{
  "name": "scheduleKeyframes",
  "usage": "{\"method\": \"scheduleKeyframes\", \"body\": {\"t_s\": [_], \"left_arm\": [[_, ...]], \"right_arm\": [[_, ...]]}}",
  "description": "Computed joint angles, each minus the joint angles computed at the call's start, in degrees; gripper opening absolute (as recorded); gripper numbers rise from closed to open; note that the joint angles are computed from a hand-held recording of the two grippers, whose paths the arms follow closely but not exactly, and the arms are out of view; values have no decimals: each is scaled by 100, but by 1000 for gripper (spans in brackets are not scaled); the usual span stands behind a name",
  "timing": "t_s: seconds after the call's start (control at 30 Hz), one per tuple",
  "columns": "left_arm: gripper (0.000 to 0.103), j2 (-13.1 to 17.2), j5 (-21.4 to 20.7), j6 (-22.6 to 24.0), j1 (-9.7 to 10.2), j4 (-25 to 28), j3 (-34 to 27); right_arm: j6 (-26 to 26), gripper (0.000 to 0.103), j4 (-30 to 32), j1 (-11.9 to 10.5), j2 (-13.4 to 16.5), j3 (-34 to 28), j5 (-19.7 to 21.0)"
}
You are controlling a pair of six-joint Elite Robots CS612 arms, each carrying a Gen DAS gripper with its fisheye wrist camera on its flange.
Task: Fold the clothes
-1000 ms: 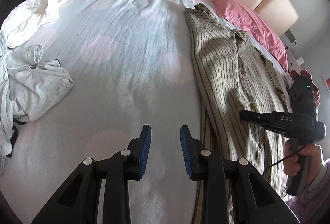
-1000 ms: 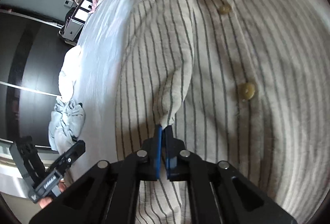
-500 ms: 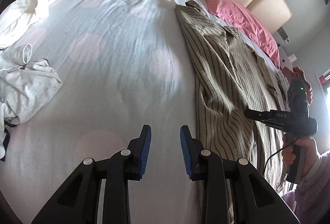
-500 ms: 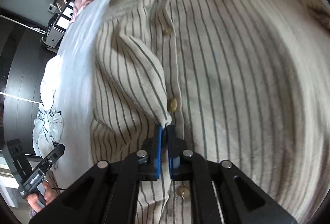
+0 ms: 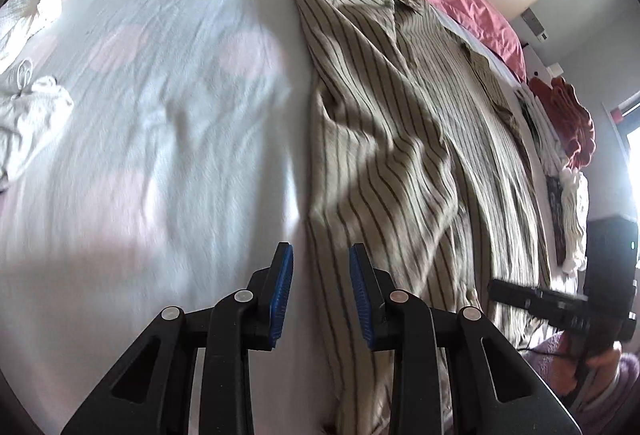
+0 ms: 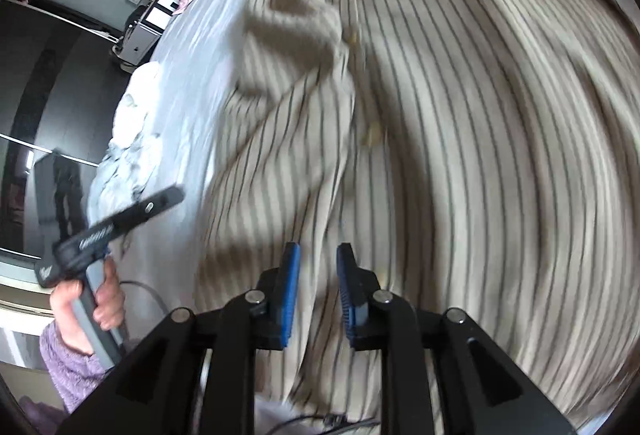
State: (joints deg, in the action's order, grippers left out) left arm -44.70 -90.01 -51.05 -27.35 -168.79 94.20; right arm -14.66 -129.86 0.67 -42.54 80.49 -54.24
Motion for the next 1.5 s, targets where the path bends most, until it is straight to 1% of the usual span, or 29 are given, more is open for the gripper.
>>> {"method": "scheduleKeyframes", "body": {"t_s": [0.07,0.13,0.23,0.3,0.4,0.5,0.53,0.6,0.63,0.67,0.7,0.73,0.77,0.83,0.87,0.97,1.03,1.07,1.1,1.13,1.2,1.27,1.3,1.37,1.4,1.47,1.5], "left_arm": [[31,-56,-15,-159,-81,-43,109],[31,-110,-47,-319,-154,-79,227],[31,-162,-179,-497,-236,-50,342],[31,-164,-475,-593,-238,-20,394],[31,-96,-1090,-758,-198,100,418],[31,14,-1656,-884,-154,146,403],[31,53,-1784,-909,-147,143,382],[31,73,-1847,-842,-172,242,332],[31,77,-1862,-797,-188,303,306],[30,71,-1843,-780,-200,331,299],[27,59,-1803,-779,-210,340,302],[23,53,-1794,-804,-214,266,323],[16,49,-1801,-844,-214,142,355],[11,5,-1750,-821,-232,-143,437],[9,-43,-1658,-820,-250,-364,511],[7,-231,-1296,-859,-319,-1240,814],[7,-362,-1132,-941,-366,-1525,1023],[7,-426,-1032,-1004,-387,-1384,1090],[7,-494,-925,-1070,-407,-1046,1123],[7,-558,-822,-1142,-426,-704,1148],[7,-557,-848,-1264,-403,-150,1082],[7,-527,-892,-1312,-382,322,978],[7,-519,-875,-1271,-387,498,922],[7,-499,-838,-1190,-399,852,805],[7,-499,-820,-1162,-406,867,790],[7,-534,-726,-1259,-414,571,884],[8,-552,-686,-1352,-411,372,952]], "right_arm": [[-62,23,-90,-28,-159,348,106],[-242,24,-142,-30,-261,585,154],[-363,25,-37,-50,-300,773,307],[-381,25,28,-19,-234,778,415],[-636,26,127,-53,-251,896,654],[-648,26,4,-34,-271,970,667],[-655,26,-13,-37,-276,989,696],[-720,26,38,-67,-276,1013,832],[-753,26,54,-76,-273,1018,872],[-801,23,78,-90,-276,1028,900],[-867,22,114,-108,-285,1043,912],[-927,16,136,-117,-293,1056,920],[-982,7,131,-117,-303,1073,929],[-1112,5,67,-129,-349,1133,992],[-1182,5,-4,-125,-374,1167,1100],[-1454,4,-153,-130,-455,1281,1553],[-1676,4,-115,-166,-530,1363,1810],[-1732,4,-83,-175,-553,1383,1863],[-1755,4,-47,-178,-564,1388,1842],[-1731,4,-14,-172,-558,1372,1727],[-1658,3,77,-149,-528,1324,1482],[-1524,2,249,-77,-452,1230,1165],[-1492,2,305,-65,-436,1210,1071],[-1512,2,353,-107,-458,1231,1052],[-1522,2,377,-129,-469,1242,1042],[-1540,2,339,-180,-521,1306,1040],[-1543,2,164,-222,-599,1414,1070]]}}
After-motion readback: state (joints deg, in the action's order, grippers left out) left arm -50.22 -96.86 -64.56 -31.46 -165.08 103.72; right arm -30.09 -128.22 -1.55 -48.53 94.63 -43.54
